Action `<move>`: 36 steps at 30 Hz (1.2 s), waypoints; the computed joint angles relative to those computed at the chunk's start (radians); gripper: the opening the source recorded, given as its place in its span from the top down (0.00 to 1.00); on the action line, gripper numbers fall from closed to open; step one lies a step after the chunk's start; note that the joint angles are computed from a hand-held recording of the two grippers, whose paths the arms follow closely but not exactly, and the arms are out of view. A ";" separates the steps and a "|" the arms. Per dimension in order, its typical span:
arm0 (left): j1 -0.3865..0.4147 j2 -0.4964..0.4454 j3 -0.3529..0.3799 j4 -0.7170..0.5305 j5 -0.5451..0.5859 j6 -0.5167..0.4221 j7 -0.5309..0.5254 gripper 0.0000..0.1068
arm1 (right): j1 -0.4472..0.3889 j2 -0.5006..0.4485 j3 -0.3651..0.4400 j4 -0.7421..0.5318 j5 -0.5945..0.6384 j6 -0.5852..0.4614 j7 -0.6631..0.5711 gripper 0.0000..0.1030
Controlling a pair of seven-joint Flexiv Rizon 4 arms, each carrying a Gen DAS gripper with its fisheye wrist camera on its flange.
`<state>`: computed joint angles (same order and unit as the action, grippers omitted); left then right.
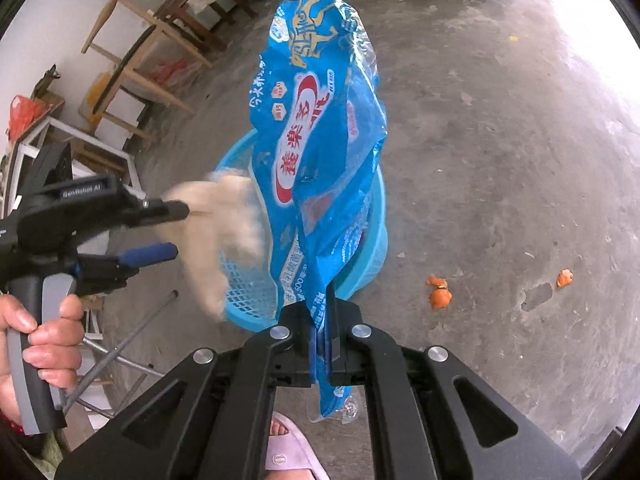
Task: Collect trash
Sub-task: 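Open both grippers to drop the paper and blue bag into the basket, then move both grippers back over the table toward the remaining trash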
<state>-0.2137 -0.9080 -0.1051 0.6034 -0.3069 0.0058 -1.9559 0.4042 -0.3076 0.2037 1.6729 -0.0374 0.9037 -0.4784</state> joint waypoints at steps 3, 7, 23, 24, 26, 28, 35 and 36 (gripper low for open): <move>-0.001 0.008 0.008 0.004 0.009 0.006 -0.011 0.42 | -0.004 -0.027 0.008 -0.031 0.019 -0.006 -0.031 0.97; 0.009 0.047 -0.004 0.054 -0.008 0.070 0.000 0.41 | -0.012 -0.083 0.023 -0.114 0.056 -0.053 -0.104 0.97; 0.138 0.586 0.001 0.524 -0.164 0.421 0.339 0.30 | 0.046 -0.649 0.032 -0.975 0.190 -0.775 -0.513 0.52; 0.150 0.641 0.013 0.587 -0.185 0.435 0.364 0.30 | 0.051 -0.642 0.022 -0.966 0.189 -0.766 -0.529 0.51; 0.161 0.725 0.041 0.688 -0.214 0.453 0.379 0.30 | 0.043 -0.600 0.014 -0.909 0.206 -0.717 -0.542 0.44; 0.171 0.830 0.076 0.821 -0.270 0.491 0.405 0.30 | 0.028 -0.545 0.016 -0.839 0.226 -0.653 -0.553 0.41; 0.204 1.098 0.198 1.087 -0.286 0.553 0.440 0.30 | -0.007 -0.392 -0.001 -0.657 0.226 -0.471 -0.548 0.39; 0.211 1.136 0.213 1.116 -0.278 0.577 0.437 0.30 | 0.000 -0.401 -0.010 -0.672 0.210 -0.482 -0.521 0.40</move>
